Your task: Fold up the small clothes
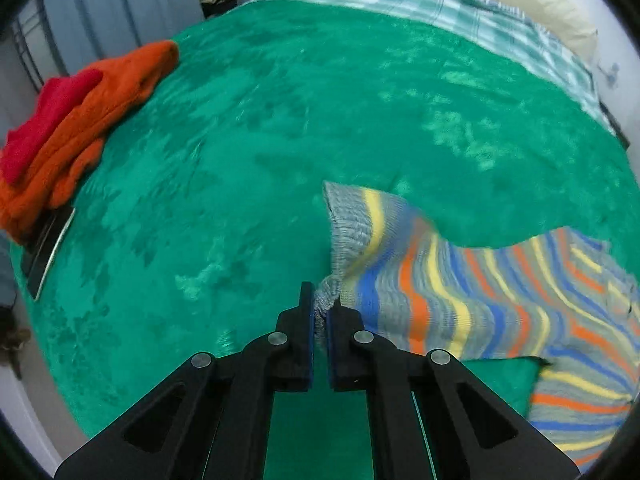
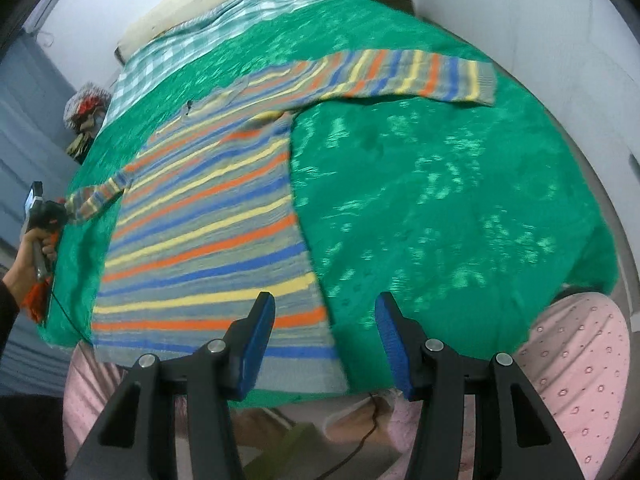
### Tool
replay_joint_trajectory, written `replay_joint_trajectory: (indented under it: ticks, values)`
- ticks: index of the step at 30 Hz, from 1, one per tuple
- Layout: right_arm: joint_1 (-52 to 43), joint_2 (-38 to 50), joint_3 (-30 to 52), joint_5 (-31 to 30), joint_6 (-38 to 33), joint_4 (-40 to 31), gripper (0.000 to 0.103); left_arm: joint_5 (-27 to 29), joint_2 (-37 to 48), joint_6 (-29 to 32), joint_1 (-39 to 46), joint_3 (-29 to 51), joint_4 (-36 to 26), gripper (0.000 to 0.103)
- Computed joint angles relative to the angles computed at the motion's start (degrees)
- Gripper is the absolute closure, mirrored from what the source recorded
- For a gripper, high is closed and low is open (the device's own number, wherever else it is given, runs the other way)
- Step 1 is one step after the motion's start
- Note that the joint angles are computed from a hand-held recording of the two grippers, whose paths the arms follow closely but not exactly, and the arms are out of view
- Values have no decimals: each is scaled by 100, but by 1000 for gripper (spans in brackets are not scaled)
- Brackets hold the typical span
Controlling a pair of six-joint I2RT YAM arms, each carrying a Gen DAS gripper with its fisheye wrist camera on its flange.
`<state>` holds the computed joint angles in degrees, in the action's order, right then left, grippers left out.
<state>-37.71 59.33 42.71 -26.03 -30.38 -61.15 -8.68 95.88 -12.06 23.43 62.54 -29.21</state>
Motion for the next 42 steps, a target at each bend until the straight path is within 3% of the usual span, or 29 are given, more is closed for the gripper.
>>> replay_joint_trajectory:
  ticks: [8,11,14,16,19,21,24,25,27,29,32,36,39,42]
  values:
    - [748,-279,-114,312,481,122,51,-17,562,-105,65,296,-2,100]
    - [758,-303,-161,396,561,153,51,120,687,7,273,180,70,99]
    - [698,-303,-139,465,591,122,51,-225,739,-105,543,120,-74,95]
    - [643,-328,-25,516,595,47,49,-37,657,-56,1012,50,-219,95]
    - [442,-227,331,473,460,-221,37,288,121,475,1410,-236,-216,79]
    - [341,-131,756,414,312,-463,36,616,-480,1083,1544,-444,-319,56]
    - [411,107,1738,322,152,-912,35,1062,-1415,1837,1511,-605,-635,46]
    - [452,176,2109,263,131,-1058,30,1315,-1900,2119,1415,-571,-957,44]
    - [585,400,3112,47,95,-1430,20,1671,-2468,2330,1186,-416,-1419,34]
    - [654,645,3912,-243,-26,-1758,19,1908,-3055,2334,715,-125,-1879,26]
    - [826,1160,5249,-537,-349,-2205,18,1868,-3477,1863,-424,526,-2206,17]
    - [1086,2010,6586,-579,-664,-2073,16,1731,-2957,1196,-1741,1429,-2133,6]
    - [1432,2888,7304,-497,-583,-1827,16,1514,-1924,1176,-2299,1997,-1946,5]
    - [1937,4302,8252,-472,-458,-1742,16,1176,-238,1283,-2447,2730,-1843,6]
